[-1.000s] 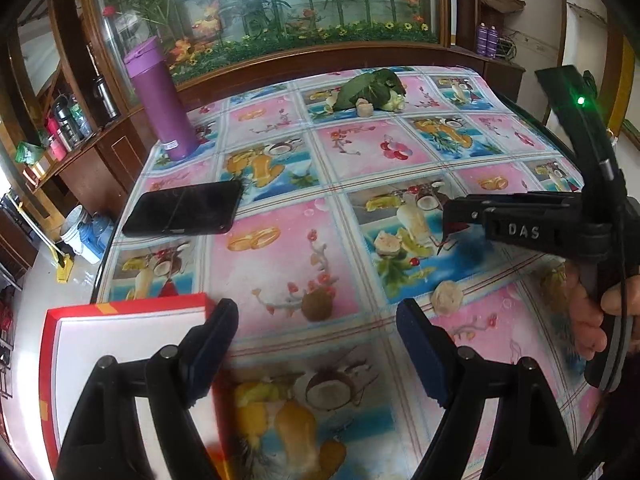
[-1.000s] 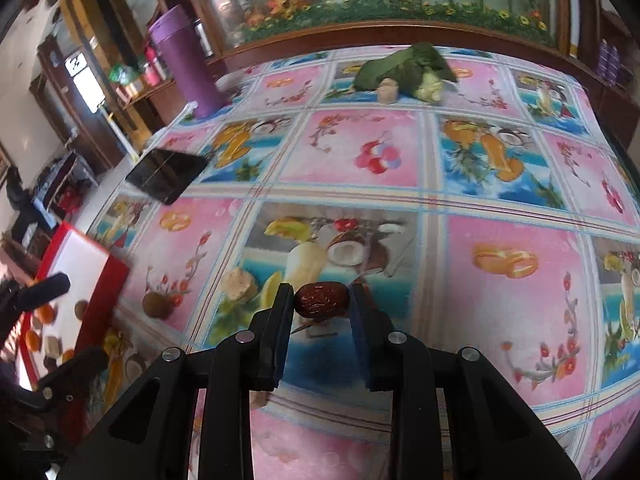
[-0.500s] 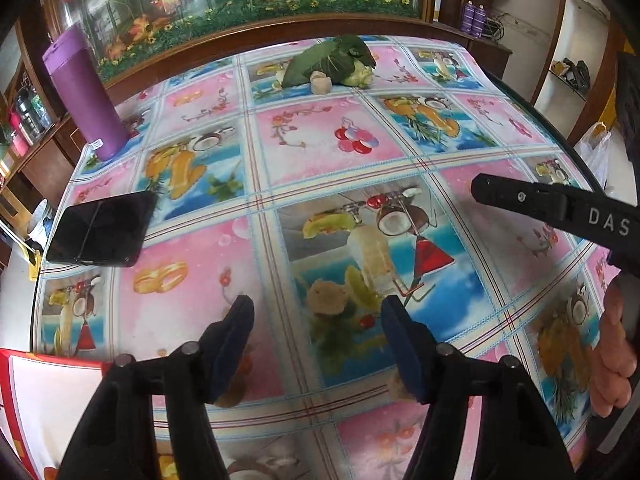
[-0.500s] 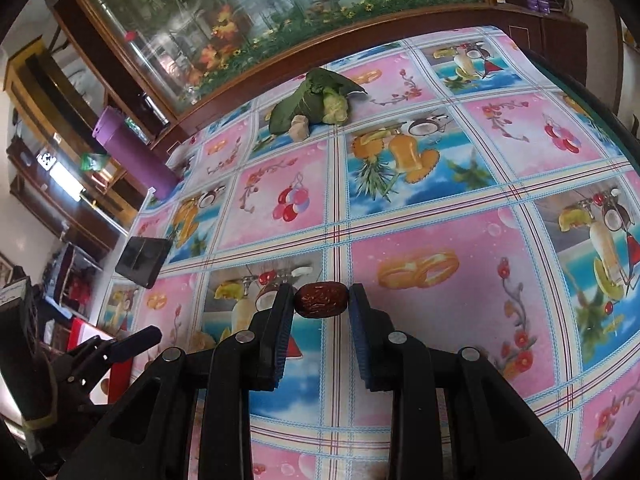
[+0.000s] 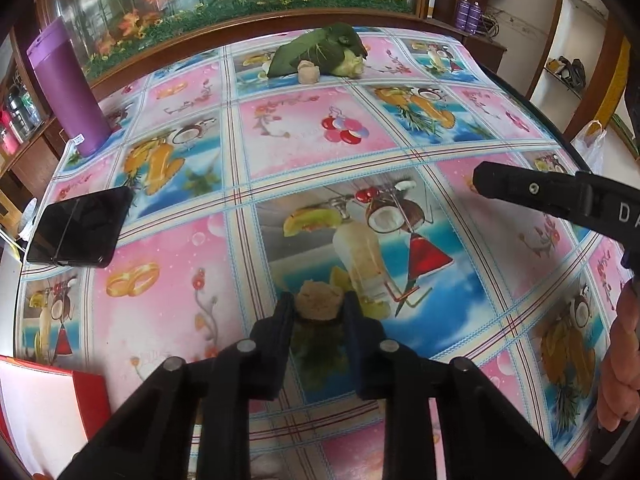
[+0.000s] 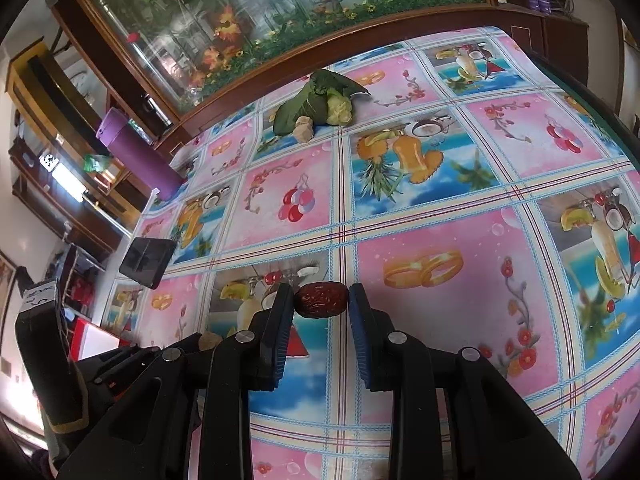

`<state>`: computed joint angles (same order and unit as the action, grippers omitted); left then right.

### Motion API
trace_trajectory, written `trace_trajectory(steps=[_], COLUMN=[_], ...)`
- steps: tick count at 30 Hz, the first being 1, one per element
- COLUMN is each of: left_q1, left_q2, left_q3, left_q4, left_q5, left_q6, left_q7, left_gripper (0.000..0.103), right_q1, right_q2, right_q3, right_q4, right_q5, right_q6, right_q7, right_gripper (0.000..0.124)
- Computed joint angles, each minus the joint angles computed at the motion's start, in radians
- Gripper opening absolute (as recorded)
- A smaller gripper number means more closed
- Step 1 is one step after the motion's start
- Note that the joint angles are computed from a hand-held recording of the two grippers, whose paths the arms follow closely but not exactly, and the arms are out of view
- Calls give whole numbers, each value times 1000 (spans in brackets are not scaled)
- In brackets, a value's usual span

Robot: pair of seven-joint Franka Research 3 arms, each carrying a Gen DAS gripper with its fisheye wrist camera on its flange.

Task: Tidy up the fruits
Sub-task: 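Grasp a beige yam chunk with the left tool while the right tool holds the date, then carry the yam chunk and the date over the tray with both tools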

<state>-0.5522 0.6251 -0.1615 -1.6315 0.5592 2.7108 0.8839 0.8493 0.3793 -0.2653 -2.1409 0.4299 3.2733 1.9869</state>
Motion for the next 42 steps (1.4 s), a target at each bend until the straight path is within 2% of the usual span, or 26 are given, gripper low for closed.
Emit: trace_trajectory(steps=[4,6,9,12,15,17,19,22,25,26,29,32,35,37,42], left_q1=[-17,-38,-60,-77,-69,-33,12,83,154,175,232,276,305,323,381], left_q2=[-51,-111,-234,-377,-529,-624,-708,-793,-831,-836,-824,-780,-733,-702,-655], left_q3=[31,65,116,175,213,211,207,208,220,221,220,207,195,171,115], left_q4=[-60,-128,-263,-411,-555,-643,-723,-806,-859,-872,-887,-874,-866,-852,-833], left_q5=[37,100,232,421,646,719,759,740,702,695,671,640,545,525,469], left_q6=[47,90,159,213,208,180,154,112,121,127,159,185,211,206,203], left_q7=[-69,-137,-286,-488,-706,-781,-817,-801,-774,-767,-741,-697,-588,-552,-482], left_gripper=[27,27,27,27,27,27,27,27,27,27,27,27,27,27,27], right_q1=[-14,-43,-71,-20,-26,-74,-73,-87,-51,-33,62,97,97,106,67], right_q2=[-6,-14,-25,-16,2,24,63,159,275,315,440,544,612,636,634], right_q3=[19,56,105,89,144,230,271,353,370,364,267,215,207,190,244], right_q4=[-8,-15,-27,-17,13,52,123,295,506,578,803,978,1093,1125,1104], right_q5=[8,16,33,68,75,39,39,13,-16,-30,-83,-138,-194,-238,-297], right_q6=[20,44,92,140,186,209,199,130,10,-34,-185,-308,-416,-456,-472], right_q7=[-11,-29,-70,-134,-175,-177,-202,-234,-239,-231,-141,-46,5,39,41], right_gripper=[27,27,27,27,27,27,27,27,27,27,27,27,27,27,27])
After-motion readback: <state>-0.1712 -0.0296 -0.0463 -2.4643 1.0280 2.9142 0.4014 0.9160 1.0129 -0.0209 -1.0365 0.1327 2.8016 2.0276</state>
